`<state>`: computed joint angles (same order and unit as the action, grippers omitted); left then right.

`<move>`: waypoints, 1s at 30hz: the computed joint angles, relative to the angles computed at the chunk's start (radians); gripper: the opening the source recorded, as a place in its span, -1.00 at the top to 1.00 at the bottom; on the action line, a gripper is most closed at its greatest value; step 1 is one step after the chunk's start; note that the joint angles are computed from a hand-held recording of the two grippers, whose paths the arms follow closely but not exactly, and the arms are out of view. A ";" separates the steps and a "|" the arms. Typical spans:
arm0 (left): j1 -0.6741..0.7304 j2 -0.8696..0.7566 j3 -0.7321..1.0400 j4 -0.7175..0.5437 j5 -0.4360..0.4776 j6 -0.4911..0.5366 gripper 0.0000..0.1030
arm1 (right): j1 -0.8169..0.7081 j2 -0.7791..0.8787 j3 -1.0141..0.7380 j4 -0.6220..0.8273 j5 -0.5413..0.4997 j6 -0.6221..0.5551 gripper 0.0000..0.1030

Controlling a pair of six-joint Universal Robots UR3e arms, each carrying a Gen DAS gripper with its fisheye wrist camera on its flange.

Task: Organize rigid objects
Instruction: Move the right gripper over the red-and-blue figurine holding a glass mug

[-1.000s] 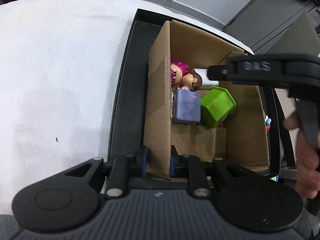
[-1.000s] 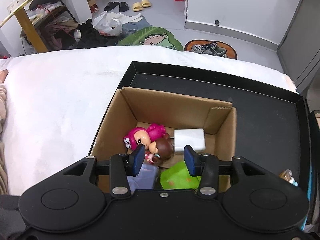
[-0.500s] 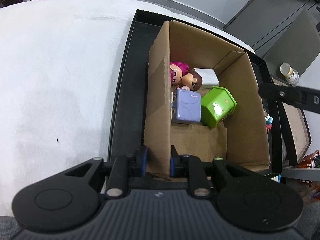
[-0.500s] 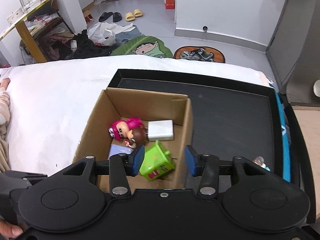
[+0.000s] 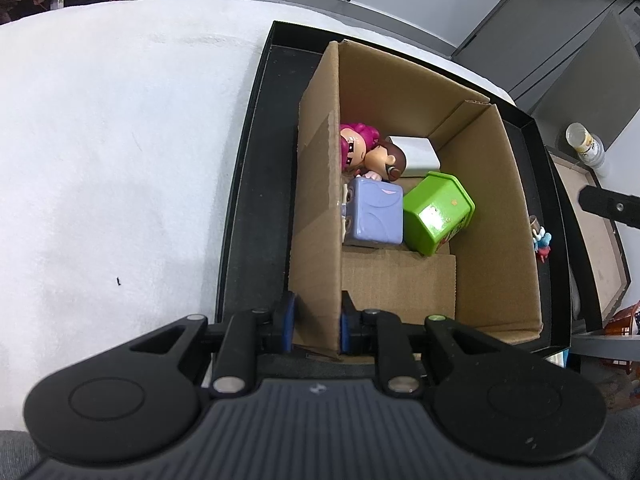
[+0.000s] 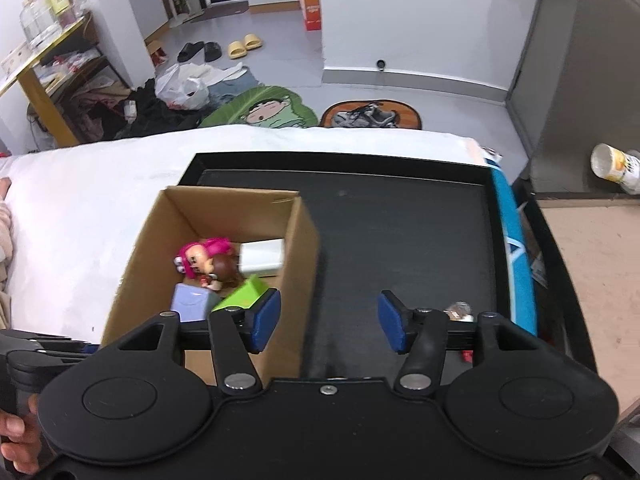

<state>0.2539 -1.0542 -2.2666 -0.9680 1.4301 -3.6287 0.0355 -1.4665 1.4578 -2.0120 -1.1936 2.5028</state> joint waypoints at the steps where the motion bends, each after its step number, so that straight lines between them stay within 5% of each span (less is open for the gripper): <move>1: -0.001 -0.002 0.002 -0.001 0.001 -0.003 0.61 | -0.018 0.010 -0.007 -0.001 0.004 0.000 -0.08; 18: -0.057 -0.082 0.045 0.014 0.054 -0.049 0.63 | -0.144 0.174 -0.059 -0.053 0.000 0.012 -0.30; 30: -0.055 -0.087 0.046 0.013 0.057 -0.050 0.63 | -0.113 0.392 -0.235 -0.023 -0.040 0.022 -0.16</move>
